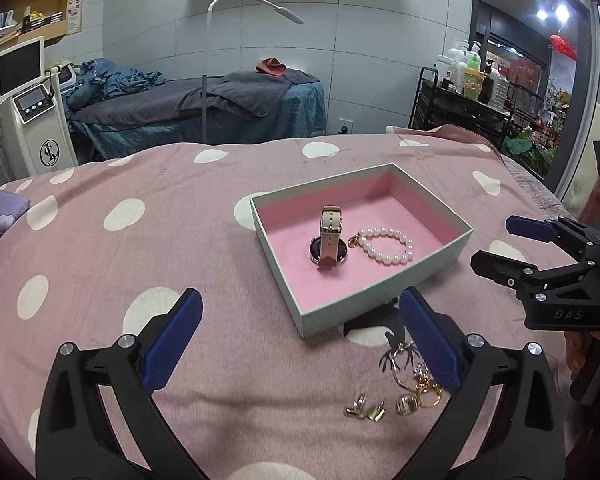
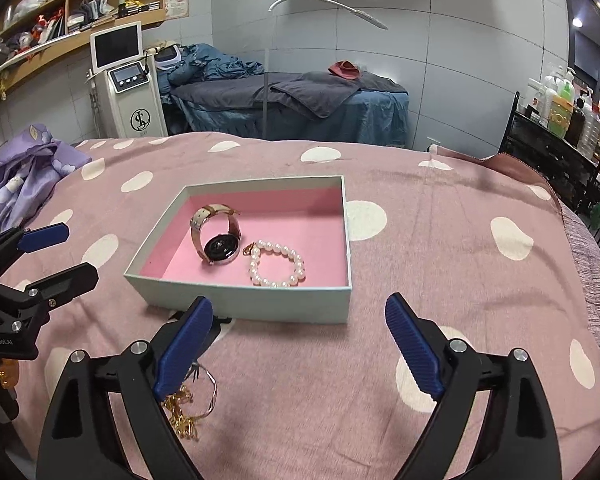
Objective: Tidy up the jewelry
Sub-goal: 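Open both tools to release the watch and bracelet, then withdraw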
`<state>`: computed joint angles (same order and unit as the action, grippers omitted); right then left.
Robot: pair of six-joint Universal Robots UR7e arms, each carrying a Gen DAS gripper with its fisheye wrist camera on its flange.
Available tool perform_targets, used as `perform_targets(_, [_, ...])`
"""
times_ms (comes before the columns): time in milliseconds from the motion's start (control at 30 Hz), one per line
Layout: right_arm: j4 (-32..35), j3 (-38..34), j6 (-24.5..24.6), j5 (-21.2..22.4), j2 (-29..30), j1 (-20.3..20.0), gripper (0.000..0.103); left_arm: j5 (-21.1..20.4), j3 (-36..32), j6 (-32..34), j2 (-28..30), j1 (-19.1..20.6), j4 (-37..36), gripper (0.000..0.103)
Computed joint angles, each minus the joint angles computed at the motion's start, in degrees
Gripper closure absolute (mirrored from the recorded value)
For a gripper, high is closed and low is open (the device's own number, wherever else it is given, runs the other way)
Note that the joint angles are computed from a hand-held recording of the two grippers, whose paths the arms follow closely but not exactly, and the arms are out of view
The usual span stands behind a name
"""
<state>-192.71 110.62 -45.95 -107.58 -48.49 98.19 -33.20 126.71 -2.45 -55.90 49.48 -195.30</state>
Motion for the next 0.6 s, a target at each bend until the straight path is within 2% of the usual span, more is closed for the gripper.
perform_targets(233, [-4.24,4.99,-2.11,0.24,-1.52,-0.58,0.015,1.48,4.83,-3.85,-0.27,-2.59,-0.35,0.006])
perform_targets(600, [-5.46,9.36,-4.50,-0.08,-2.81,-1.34,0.015,2.48,8.70,-9.86,0.04,-3.99,2.76,0.006])
